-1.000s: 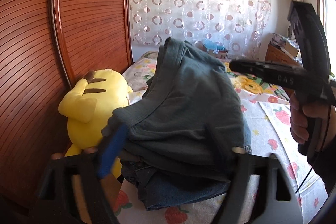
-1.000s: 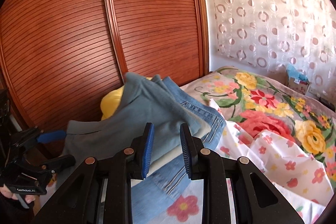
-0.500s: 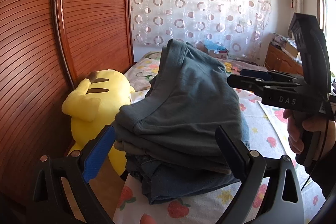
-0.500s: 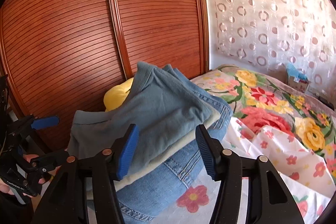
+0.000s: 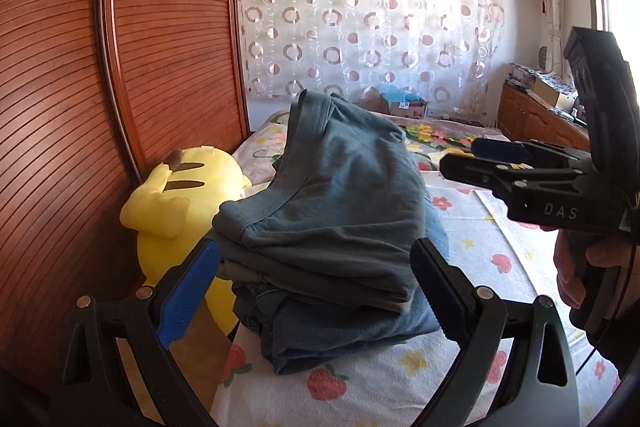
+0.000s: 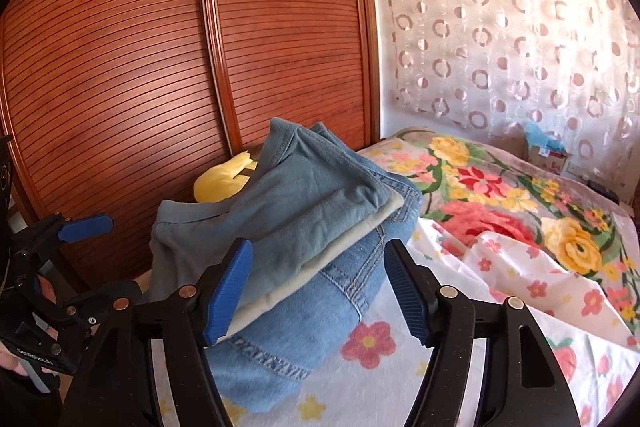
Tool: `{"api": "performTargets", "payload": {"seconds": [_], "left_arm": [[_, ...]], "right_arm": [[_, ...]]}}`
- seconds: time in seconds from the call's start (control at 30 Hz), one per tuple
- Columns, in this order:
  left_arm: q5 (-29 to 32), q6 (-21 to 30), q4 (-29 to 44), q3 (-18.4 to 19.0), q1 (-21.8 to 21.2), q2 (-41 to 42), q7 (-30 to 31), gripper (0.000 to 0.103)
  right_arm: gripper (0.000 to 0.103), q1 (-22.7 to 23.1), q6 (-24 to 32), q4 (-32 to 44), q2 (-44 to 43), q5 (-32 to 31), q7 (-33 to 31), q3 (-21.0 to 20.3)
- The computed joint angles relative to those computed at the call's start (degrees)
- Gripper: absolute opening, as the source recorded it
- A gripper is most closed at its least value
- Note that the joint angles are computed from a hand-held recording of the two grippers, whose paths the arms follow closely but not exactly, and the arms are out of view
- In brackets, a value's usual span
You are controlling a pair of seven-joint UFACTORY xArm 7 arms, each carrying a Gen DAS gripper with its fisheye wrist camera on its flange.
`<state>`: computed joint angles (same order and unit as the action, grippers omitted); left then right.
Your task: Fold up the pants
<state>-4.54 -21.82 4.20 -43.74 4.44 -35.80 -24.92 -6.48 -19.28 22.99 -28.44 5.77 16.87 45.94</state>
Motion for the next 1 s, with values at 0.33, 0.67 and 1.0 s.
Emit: {"api": "performTargets", "payload": {"seconds": [0.33, 0.67, 1.0], "left_arm": [[3.1, 4.2, -3.0, 2.1, -5.6, -6.2, -4.9, 0.097], [9.0, 8.1, -5.0, 3.8, -13.4, -12.1, -12.1, 0.097], [13.6, 14.1, -4.3, 3.7, -24.0, -16.9, -22.4, 0.097]], "right_arm": [[0.078, 1.2, 7.4, -4.5, -13.5, 0.8, 11.2, 4.8], [0.078, 11.3, 26.2, -9.6, -35.8, 0.6, 27.1, 7.6], [0.078, 32.2, 62.5, -10.3, -57.7, -3.3, 43.8, 11.3]]}}
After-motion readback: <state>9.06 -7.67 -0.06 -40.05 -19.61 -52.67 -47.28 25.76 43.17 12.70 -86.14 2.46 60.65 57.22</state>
